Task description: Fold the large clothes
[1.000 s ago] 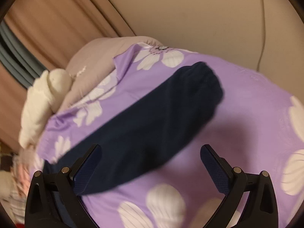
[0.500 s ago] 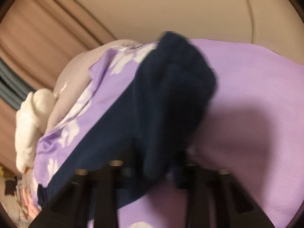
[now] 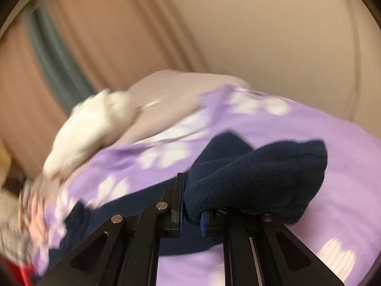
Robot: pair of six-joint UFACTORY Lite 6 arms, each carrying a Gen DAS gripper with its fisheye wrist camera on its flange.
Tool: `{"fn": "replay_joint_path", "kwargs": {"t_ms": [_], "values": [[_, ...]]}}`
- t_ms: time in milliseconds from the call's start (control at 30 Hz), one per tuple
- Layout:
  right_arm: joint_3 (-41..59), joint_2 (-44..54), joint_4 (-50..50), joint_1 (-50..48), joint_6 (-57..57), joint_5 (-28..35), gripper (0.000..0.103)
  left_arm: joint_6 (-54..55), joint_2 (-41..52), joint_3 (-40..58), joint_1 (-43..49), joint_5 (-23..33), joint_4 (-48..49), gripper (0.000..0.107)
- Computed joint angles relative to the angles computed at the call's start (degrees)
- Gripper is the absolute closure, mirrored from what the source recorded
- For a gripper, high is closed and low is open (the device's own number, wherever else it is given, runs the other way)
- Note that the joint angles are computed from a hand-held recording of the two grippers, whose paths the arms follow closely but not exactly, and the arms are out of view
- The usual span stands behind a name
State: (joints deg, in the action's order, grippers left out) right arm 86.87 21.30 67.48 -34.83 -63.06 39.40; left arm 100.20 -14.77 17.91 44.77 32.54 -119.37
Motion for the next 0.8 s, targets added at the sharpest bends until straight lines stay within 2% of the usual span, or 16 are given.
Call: {"fn": "replay_joint_path", "kwargs": {"t_ms": [67,167,233,300,333,400,467,533,600,667,733,800], "values": [[-7.9,-9.3,-1.0,10.3,-0.1,-7.2,0.091,-0.8,-0.5,0.0,-0.5,-0.8,0.8,0.021],[-14.2,-17.4,-8.3,26.9,6.2,-13.0,0.091,1.6,-3.9,-1.0,-3.5,-4.8,-0.5,0.021],[-15.2,-17.6,-15.3,38.9,13.7,-16.7,0.091,2.7,-6.4,-2.2,-4.3,-5.6,-0.7,0.021],[-15.1,-14.5,-26.2,48.7,25.3,-22.6,0.090,-1.2,-6.7,-2.5,-2.4,-3.2,3.8,0.021],[-13.6,-11.4,-32.2,52.2,31.3,-22.8,0.090,-3.7,-6.2,-2.2,-1.4,-2.0,6.3,0.021],[-13.2,-8.8,-39.2,54.6,38.3,-17.7,0.085,-9.6,-4.1,-1.3,1.2,1.3,11.8,0.020],[-13.7,-7.9,-40.6,55.5,38.4,-14.4,0.067,-12.4,-4.3,-1.0,0.7,1.1,14.1,0.020],[-18.5,-12.8,-46.8,55.6,41.9,-16.5,0.061,-12.4,-5.7,-1.4,-0.7,-0.1,13.7,0.020],[-23.1,-18.7,-45.2,51.6,36.9,-17.1,0.052,-13.2,-6.7,-1.4,-2.0,-1.3,14.0,0.018],[-28.2,-26.2,-35.0,44.0,24.9,-15.9,0.022,-14.8,-6.9,-1.5,-2.2,-0.6,15.8,0.016],[-31.1,-31.8,-23.1,34.1,13.0,-11.4,0.009,-16.1,-8.3,-2.2,-3.2,-1.0,17.2,0.016],[-33.2,-33.6,-11.5,23.2,1.9,-4.9,0.007,-16.1,-10.8,-3.2,-5.2,-3.5,17.2,0.016]]}}
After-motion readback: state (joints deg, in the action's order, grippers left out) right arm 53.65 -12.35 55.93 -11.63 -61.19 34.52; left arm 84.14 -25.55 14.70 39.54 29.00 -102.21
